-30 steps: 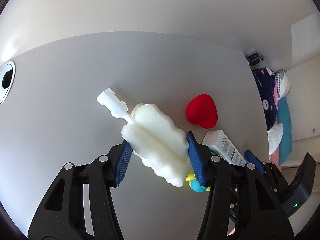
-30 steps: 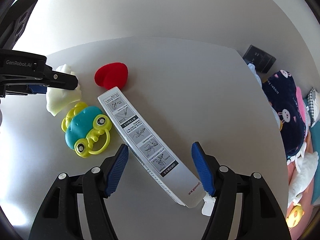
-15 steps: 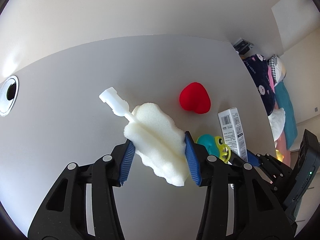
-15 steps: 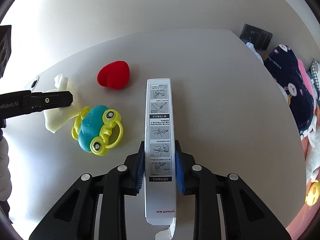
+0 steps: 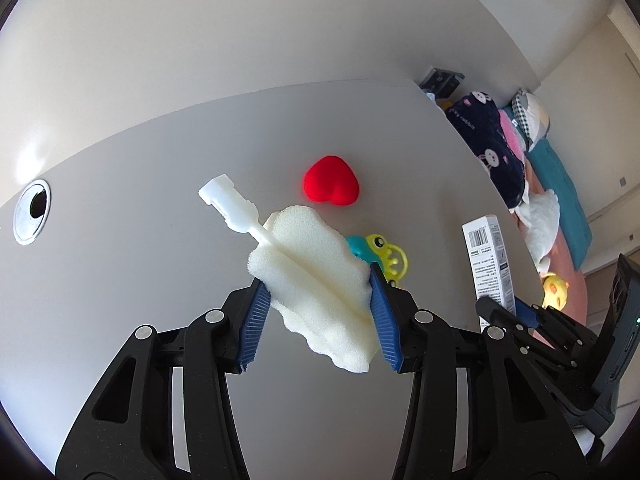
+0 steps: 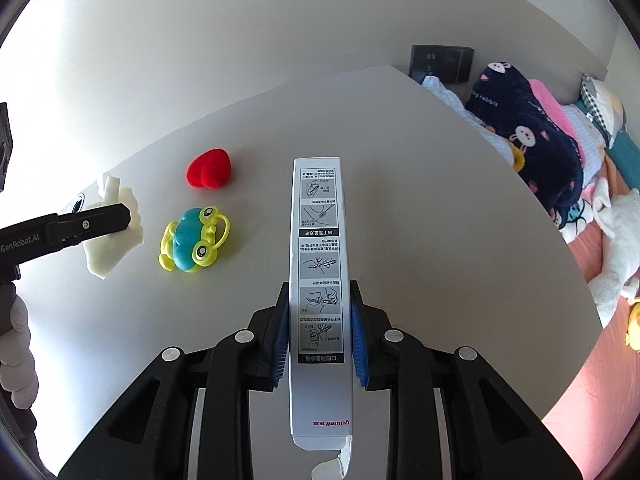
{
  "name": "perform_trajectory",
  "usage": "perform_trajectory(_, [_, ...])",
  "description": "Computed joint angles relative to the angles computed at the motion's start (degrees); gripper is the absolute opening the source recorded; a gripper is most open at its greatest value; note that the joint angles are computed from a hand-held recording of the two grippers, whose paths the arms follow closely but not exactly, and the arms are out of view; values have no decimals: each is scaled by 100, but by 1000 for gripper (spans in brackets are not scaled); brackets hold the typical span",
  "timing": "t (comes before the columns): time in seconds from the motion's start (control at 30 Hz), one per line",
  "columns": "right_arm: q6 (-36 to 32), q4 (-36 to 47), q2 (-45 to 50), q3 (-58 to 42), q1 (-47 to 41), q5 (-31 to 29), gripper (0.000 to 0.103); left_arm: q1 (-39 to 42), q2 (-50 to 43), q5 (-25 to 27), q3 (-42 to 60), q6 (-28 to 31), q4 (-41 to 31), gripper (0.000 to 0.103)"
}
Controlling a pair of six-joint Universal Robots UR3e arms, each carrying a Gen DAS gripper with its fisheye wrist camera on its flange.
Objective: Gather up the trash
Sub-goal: 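Carry the foam brush and white box to the black bin and open both tools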
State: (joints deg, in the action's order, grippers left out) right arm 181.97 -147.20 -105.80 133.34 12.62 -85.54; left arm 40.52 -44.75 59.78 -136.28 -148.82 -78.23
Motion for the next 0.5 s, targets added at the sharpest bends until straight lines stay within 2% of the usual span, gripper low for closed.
perform_trajectory(0.13, [-68,545,-978,308,-300,119,28,-443,268,62,-6,-79,-80,47])
perform_trajectory(0.33, [-256,1361,-2188,609,-822,305,28,-1226,416,215,-47,-494,206,47])
perform_trajectory(0.5, [-618,2604,-3588,741,-1534,624,28,-1789,548,394,-59,-762,348,47])
